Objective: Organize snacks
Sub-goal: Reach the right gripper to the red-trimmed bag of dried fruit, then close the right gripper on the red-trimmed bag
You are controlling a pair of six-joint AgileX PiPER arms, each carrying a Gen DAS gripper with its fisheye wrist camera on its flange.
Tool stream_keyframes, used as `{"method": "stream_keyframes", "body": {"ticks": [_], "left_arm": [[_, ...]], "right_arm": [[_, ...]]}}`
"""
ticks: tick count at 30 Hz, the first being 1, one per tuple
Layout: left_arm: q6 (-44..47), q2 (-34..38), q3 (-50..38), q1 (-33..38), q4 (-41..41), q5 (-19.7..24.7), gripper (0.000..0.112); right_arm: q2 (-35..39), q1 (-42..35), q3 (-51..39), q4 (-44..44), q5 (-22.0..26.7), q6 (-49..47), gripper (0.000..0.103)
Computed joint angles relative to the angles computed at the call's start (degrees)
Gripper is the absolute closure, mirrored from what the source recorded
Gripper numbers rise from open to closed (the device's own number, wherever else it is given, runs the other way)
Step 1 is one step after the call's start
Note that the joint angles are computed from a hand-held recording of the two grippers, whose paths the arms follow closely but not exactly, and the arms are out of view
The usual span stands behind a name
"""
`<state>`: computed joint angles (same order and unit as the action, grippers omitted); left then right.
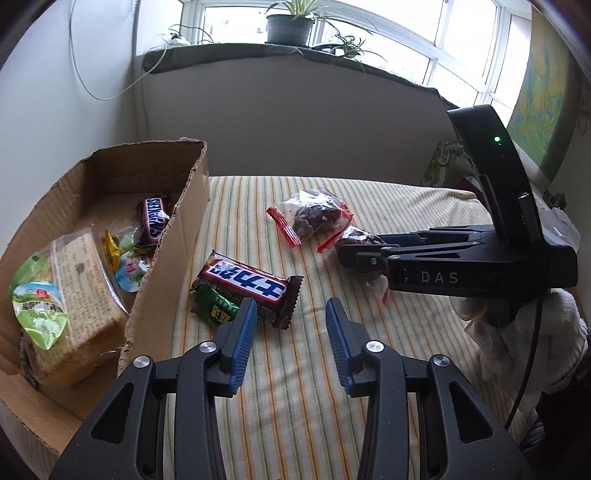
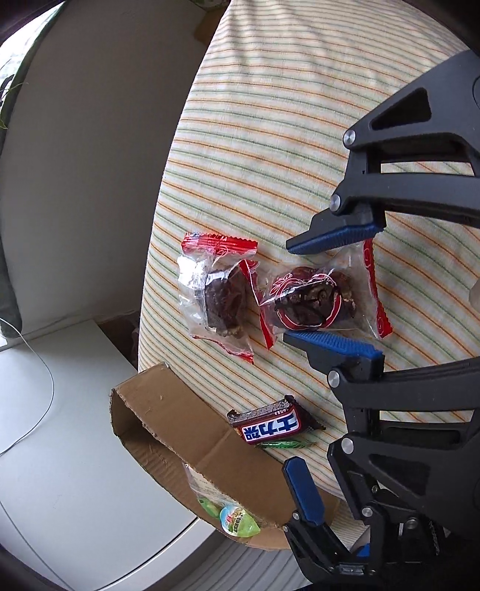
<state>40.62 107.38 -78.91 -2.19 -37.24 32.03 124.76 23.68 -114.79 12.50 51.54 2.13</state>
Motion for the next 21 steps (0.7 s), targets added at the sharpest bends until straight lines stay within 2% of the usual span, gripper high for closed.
{"method": "stream_keyframes", "body": {"ticks": [5,9,13,18,21], "left_arm": [[-8.42,2.34,-2.39,-1.85,6.41,-1.14,0.065],[-15.19,5.28,-5.87,-3.03,11.85,-1.09,0.063],[-20.47,7.43,-8.79,-4.41,16.45,0.03,0.057],[-17.11,6.53,-8.72,-3.68,10.93,1.06,0.056],[-17.04,10.01,-13.32,-2.86,9.63,5.88,0.056]], "right_arm": [[-1.68,-1.2,2.42,0.75,-1.26,-0.48,0.066],[-4.37,-2.13,7.07,2.12,-3.44,-2.36,0.066],[-4.97,-2.48,8.07,2.71,-3.89,-3.0,0.066],[-8.2,-3.64,12.23,3.59,-5.35,-4.43,0.066],[-8.71,-3.94,12.82,4.12,-5.27,-4.53,0.066]]}}
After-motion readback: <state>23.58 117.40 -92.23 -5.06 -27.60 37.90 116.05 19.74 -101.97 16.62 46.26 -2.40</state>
